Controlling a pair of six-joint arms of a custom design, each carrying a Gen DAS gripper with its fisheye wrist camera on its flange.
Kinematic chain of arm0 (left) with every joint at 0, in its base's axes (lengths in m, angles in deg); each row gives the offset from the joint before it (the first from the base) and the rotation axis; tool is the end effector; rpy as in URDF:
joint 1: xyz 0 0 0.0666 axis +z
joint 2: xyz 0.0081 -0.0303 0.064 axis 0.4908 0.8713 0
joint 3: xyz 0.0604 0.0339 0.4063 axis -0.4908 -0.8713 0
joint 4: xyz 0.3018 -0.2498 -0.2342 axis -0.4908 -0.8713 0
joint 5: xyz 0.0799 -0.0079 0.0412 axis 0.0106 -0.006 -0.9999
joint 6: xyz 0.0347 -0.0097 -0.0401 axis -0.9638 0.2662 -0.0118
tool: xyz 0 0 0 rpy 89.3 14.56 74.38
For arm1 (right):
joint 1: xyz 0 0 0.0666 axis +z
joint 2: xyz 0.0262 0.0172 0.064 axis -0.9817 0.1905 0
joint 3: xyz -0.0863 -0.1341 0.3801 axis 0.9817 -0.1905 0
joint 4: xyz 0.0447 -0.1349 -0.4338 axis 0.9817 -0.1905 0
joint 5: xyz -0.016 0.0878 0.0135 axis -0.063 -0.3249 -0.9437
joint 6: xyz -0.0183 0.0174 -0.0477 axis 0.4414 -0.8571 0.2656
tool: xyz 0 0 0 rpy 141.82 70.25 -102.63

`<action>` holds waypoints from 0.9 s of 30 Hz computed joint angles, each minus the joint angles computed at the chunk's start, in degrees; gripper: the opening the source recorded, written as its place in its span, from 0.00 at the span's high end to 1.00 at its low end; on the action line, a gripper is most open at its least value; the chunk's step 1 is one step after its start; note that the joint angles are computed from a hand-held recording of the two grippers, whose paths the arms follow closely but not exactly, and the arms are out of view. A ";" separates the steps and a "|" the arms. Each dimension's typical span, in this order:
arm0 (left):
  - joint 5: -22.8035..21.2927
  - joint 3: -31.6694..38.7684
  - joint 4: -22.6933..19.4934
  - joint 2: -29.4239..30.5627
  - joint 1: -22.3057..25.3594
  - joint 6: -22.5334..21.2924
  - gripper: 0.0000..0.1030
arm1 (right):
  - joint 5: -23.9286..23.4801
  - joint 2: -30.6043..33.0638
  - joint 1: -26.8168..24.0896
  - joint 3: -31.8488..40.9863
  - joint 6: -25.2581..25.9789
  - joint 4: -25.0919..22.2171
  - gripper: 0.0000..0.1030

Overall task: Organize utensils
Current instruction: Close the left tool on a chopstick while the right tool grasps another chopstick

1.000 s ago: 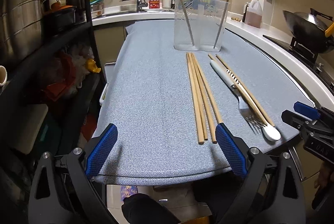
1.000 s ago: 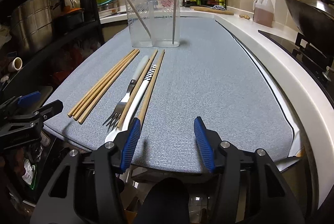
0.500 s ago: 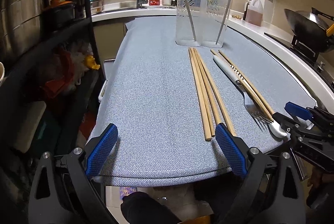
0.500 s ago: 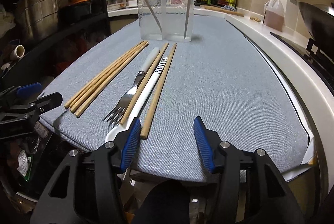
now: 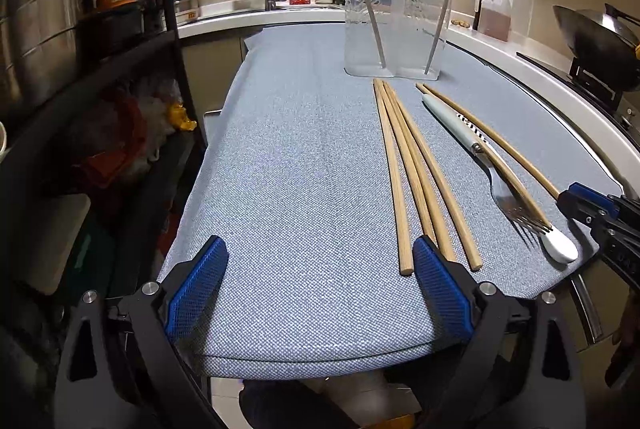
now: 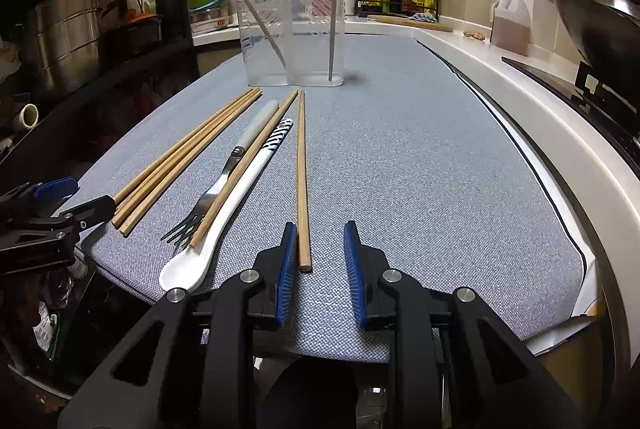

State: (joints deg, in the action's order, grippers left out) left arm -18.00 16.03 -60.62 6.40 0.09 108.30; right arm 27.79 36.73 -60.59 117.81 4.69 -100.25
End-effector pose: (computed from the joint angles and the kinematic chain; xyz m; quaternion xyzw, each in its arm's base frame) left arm 0.5223 -0.2721 0.2837 -0.1202 0.9011 0.0538 0.4132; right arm 0.5915 0.2024 0.2659 -0.2074 0.8744 0.1233 0.4210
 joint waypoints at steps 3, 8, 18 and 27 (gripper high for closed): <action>0.56 0.26 1.11 0.35 0.37 -1.94 0.15 | 0.19 0.27 0.17 -0.10 0.29 1.13 0.74; -0.63 -0.86 7.89 1.05 0.02 -4.77 0.37 | -1.95 1.20 -0.02 -0.50 -0.05 4.86 0.66; -4.66 -3.20 16.31 1.53 -1.83 -7.80 0.64 | -4.52 1.06 -0.86 -5.03 -2.82 16.31 0.82; 3.11 -1.95 12.97 0.82 -0.70 -10.61 0.94 | -4.54 0.74 -0.33 -3.73 0.72 13.17 0.94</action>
State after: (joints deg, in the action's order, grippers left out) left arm -14.89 14.08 -47.65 7.22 -0.61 97.69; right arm 23.25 37.47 -60.93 114.08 5.41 -87.07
